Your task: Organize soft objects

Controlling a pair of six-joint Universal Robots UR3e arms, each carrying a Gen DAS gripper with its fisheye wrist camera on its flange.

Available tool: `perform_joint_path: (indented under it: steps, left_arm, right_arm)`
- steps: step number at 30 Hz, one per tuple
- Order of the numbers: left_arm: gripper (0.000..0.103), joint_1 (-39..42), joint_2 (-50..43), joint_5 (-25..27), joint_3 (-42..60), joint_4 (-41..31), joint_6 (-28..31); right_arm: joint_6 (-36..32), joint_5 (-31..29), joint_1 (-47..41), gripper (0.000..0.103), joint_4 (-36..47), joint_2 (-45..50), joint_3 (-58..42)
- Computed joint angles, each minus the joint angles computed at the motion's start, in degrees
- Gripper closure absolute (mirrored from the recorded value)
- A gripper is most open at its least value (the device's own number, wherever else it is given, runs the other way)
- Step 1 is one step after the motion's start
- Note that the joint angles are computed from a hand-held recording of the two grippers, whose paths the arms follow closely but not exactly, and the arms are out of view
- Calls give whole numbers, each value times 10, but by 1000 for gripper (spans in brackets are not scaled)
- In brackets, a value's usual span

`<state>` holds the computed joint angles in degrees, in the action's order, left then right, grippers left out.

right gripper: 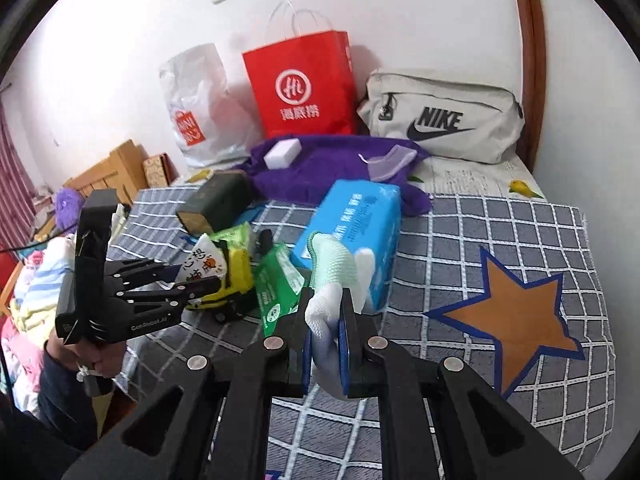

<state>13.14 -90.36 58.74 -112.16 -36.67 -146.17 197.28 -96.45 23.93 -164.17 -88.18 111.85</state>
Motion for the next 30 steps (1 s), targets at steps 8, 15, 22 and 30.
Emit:
perform_joint_path:
  steps: [8,15,22,30]
  left_arm:
    - [77,30,31,-41,-5,-35,1]
    - [91,46,44,-69,-1,-75,5]
    - [91,51,35,-75,3,-82,2]
    - [94,69,13,-92,22,-98,-5]
  right_arm:
    - [-3,-8,24,92,-20,-44,12]
    - [-12,2,28,92,-27,-45,-19]
    - [-32,41,16,92,-29,23,-83]
    - [-7,61,-16,92,-28,41,-67]
